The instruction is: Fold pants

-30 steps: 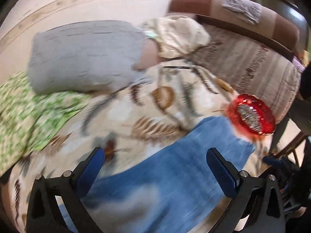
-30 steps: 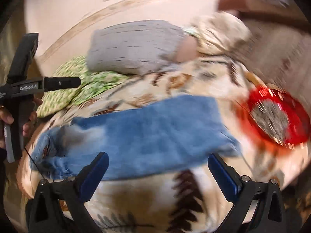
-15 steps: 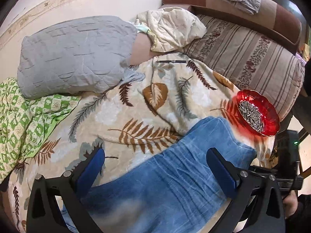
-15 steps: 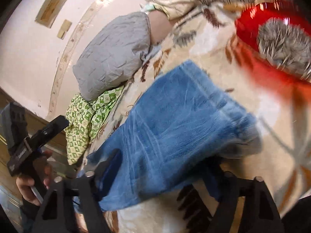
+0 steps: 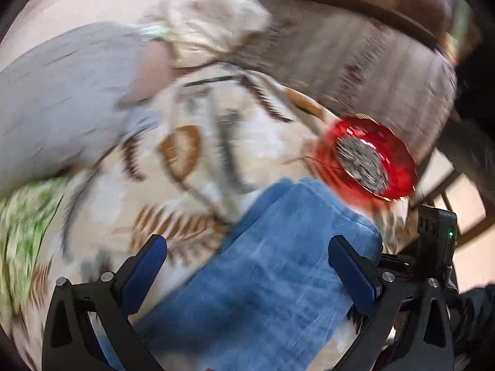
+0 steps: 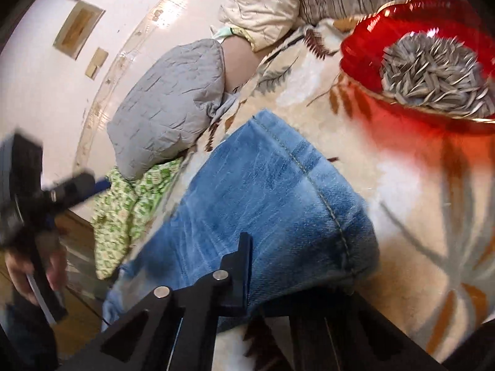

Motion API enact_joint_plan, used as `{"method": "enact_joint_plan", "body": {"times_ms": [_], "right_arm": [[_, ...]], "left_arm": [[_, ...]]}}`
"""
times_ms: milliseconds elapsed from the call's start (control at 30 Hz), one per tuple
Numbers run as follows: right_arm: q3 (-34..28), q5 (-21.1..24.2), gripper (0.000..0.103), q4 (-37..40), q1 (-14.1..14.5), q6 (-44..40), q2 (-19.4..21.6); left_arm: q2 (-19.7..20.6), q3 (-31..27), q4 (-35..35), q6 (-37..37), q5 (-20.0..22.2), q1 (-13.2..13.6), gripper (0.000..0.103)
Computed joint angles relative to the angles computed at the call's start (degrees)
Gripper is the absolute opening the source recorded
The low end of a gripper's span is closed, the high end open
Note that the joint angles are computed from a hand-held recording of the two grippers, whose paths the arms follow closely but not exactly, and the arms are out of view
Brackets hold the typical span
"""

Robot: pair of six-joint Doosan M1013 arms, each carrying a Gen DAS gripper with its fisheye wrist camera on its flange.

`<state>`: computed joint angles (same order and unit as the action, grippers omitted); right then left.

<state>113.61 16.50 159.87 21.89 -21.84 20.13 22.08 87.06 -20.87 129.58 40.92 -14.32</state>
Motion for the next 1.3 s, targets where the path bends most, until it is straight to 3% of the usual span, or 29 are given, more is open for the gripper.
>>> {"method": "enact_joint_plan", "body": {"times_ms": [67,233,433,633,733,800,833,1000,1067,1200,1233,1300], "right_arm": [[0.58,-0.51,0.004,2.9,0.15,-3.0,-0.13],[1.03,1.51,0.004,-0.23,-0.54,0.84,0.44],[1.89,7.21,0.006,-6.43,-2.06,11.75,1.55],[2.07,7.7,0.01,-6.84,-2.12,12.32,1.48],[2.09,7.82,0.012,-6.74,-2.1,12.36,1.47],[1.87,7.49,0.013,-6.18,-1.93,11.72,1.52],[1.81,7.32,0.014,-6.14,-1.88,11.64,1.5],[2.04,8.47,0.016,-6.91,-2.12,13.3,1.56],[2.54,10.13,0.022,-6.82,-2.31,13.83,1.52],[3.81,17.66,0.071,-4.06,-2.34,10.03,1.52],[3.81,17.59,0.078,-2.67,-2.02,7.87,1.34],[3.62,15.87,0.079,0.6,-1.18,3.52,0.97]], "left_arm": [[2.0,-2.2,1.44,3.11,2.92,-1.55,0.103],[5.81,-6.39,9.26,5.98,6.32,-5.55,0.103],[10.66,-13.85,7.71,7.98,16.45,-6.66,0.103],[14.77,-18.63,13.32,4.28,21.68,-7.98,0.102],[16.28,-20.03,15.59,3.29,23.34,-8.37,0.089],[17.47,-21.47,15.18,2.7,25.9,-8.26,0.062],[17.83,-21.84,15.41,2.29,26.48,-8.27,0.061],[18.02,-22.2,13.53,3.93,27.79,-7.66,0.015],[17.55,-21.93,12.01,4.73,27.44,-7.2,0.013],[16.3,-20.99,6.19,7.16,26.64,-5.65,0.012],[15.92,-20.62,3.87,8.56,26.72,-5.09,0.012],[15.4,-20.28,2.45,9.74,26.49,-4.35,0.012]]}}
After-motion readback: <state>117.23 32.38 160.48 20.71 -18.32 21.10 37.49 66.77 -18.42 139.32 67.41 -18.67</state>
